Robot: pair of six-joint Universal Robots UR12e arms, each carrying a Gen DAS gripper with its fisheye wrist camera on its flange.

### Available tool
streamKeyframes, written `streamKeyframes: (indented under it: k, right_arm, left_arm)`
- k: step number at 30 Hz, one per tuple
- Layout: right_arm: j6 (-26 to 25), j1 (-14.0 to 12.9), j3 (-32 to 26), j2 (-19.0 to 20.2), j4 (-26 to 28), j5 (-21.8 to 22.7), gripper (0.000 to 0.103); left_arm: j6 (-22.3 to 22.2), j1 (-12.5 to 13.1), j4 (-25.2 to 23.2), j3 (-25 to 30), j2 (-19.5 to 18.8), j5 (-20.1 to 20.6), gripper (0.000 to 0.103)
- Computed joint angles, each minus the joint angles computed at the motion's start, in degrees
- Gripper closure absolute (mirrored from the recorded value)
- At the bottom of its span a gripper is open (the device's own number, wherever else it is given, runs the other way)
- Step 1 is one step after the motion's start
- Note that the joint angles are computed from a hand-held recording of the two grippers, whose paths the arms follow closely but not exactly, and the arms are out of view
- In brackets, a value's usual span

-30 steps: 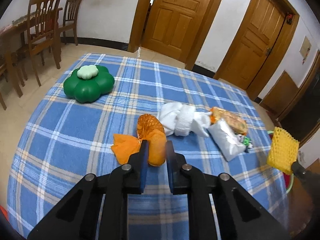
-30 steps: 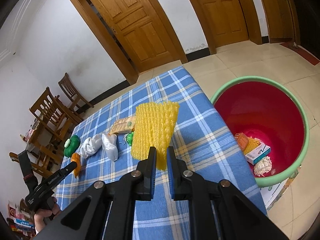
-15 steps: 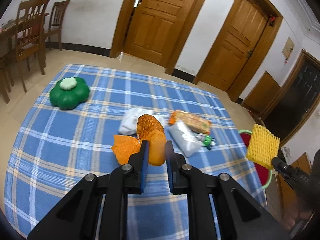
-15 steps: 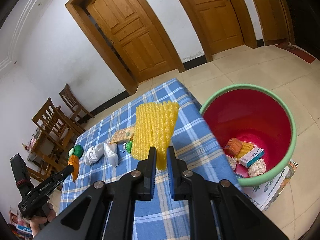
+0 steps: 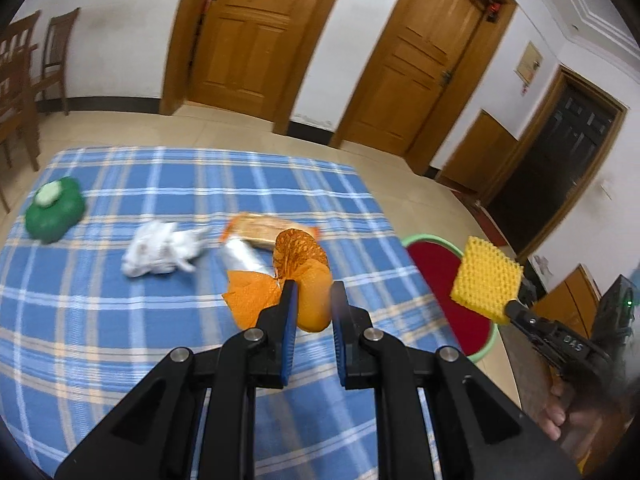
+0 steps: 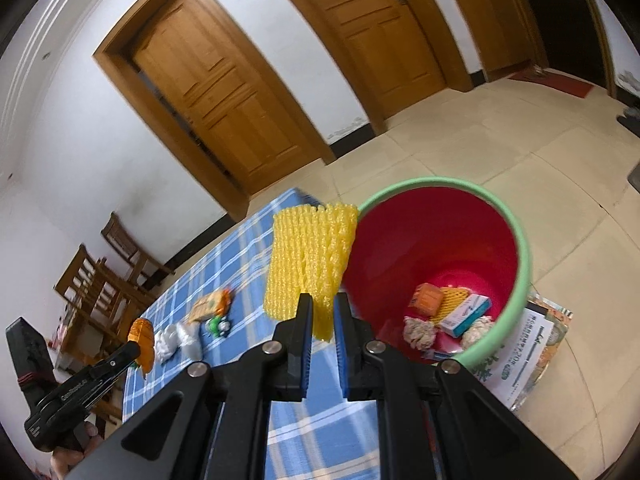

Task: Collect trash
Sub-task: 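Carry the orange fish toy and yellow foam net over the red bucket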

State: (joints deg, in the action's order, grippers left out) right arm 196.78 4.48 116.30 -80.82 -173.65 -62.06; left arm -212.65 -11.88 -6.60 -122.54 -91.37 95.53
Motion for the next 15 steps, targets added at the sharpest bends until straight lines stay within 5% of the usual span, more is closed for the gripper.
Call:
streamKeyframes:
  k: [15]
  right_arm:
    - [4.4,-3.1,0.3,1.2,1.4,-4.9,0.089]
  left_arm:
    - [6.6,-3.8,-3.8,9.4,-6.8,-5.0,0.088]
